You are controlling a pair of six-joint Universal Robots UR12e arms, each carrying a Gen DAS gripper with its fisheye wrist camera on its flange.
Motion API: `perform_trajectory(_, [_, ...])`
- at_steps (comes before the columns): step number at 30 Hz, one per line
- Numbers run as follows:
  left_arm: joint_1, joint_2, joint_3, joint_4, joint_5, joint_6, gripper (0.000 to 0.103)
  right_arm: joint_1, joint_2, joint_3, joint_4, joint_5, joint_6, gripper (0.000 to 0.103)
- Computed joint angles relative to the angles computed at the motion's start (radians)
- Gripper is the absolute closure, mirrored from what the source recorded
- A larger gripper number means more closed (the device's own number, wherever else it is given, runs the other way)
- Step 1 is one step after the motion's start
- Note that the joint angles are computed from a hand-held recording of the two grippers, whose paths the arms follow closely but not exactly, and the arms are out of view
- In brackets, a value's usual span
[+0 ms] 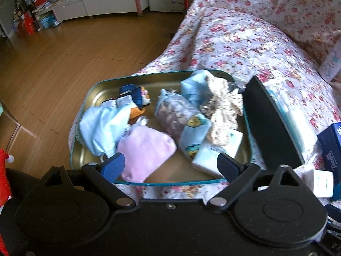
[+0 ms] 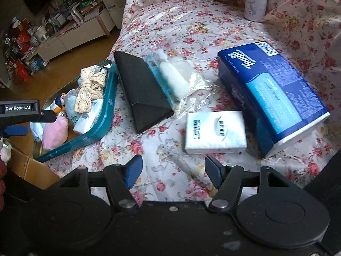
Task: Organize soft objects
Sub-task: 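Reach right tool to small white tissue pack on sofa and grasp it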
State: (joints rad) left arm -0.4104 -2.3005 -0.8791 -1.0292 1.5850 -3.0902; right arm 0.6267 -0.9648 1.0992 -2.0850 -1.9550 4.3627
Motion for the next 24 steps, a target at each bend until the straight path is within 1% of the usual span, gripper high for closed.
perform_trajectory(4, [-0.010,-0.004,0.010,-0.008,-0.002,0.019,0.013,0.004,-0.004,-0.008,0.048,-0.030,0.022,0.035])
perform_trajectory(6, [-0.014,-0.006,0.017,-0.012,-0.006,0.028,0.013,0.005,-0.006,-0.011,0.075,-0.045,0.034,0.035])
perform_trajectory(10, [-0.023,-0.011,0.029,-0.013,-0.013,0.054,0.013,0.005,-0.012,-0.008,0.084,-0.058,0.052,0.034])
perform_trajectory(14, [-0.031,-0.014,0.039,-0.009,-0.017,0.081,0.013,0.006,-0.011,-0.012,0.093,-0.070,0.065,0.029])
perform_trajectory(19, [-0.036,-0.026,0.059,-0.022,-0.026,0.095,0.013,-0.005,-0.003,-0.027,0.136,-0.051,0.098,0.027])
perform_trajectory(20, [-0.037,-0.028,0.062,-0.025,-0.027,0.095,0.013,-0.009,-0.001,-0.032,0.148,-0.041,0.111,0.025])
perform_trajectory(24, [-0.040,-0.032,0.069,-0.033,-0.028,0.100,0.013,-0.028,0.007,-0.051,0.197,0.008,0.167,0.023])
